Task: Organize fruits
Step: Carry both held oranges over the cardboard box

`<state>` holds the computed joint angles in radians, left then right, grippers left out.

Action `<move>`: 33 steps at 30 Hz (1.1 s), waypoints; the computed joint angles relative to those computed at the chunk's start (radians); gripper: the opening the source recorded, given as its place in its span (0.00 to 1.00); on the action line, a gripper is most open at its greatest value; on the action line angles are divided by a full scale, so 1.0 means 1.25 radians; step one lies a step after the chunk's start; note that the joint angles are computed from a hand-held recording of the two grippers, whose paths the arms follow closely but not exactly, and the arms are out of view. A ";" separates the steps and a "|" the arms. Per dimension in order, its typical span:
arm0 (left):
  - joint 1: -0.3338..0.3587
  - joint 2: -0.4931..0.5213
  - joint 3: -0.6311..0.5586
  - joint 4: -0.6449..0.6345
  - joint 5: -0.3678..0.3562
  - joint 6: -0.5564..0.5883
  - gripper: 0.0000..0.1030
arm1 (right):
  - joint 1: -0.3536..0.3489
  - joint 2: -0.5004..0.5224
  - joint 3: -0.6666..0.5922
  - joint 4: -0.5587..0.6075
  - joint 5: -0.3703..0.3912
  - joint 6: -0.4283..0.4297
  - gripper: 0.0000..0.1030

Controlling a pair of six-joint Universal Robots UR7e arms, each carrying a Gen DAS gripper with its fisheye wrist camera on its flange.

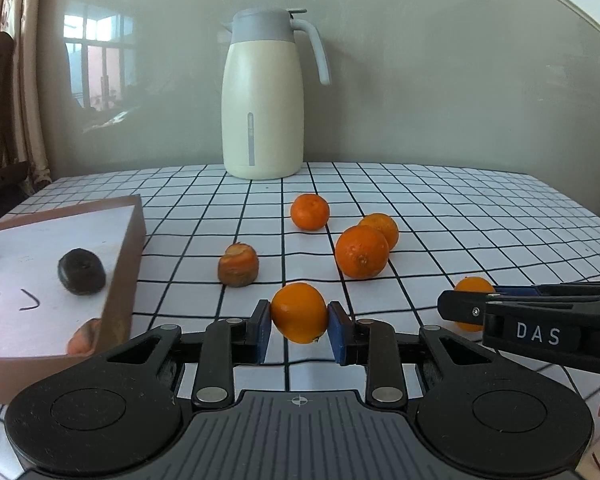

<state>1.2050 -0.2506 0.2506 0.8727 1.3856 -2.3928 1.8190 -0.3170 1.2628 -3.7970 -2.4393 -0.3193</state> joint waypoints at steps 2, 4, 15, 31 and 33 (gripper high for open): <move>0.003 -0.020 0.027 -0.006 0.005 0.002 0.29 | 0.008 0.001 0.005 -0.006 0.002 -0.012 0.23; 0.006 -0.028 0.029 0.002 0.010 0.000 0.29 | 0.017 0.005 0.005 -0.015 0.006 -0.028 0.23; 0.024 -0.101 0.093 -0.026 0.042 0.015 0.30 | 0.047 0.037 -0.039 -0.014 0.032 -0.072 0.23; 0.058 -0.095 -0.028 -0.020 0.051 -0.017 0.30 | 0.065 0.124 -0.199 -0.033 0.134 -0.163 0.23; 0.063 -0.087 -0.057 -0.014 0.051 -0.023 0.30 | 0.066 0.136 -0.222 -0.028 0.148 -0.165 0.23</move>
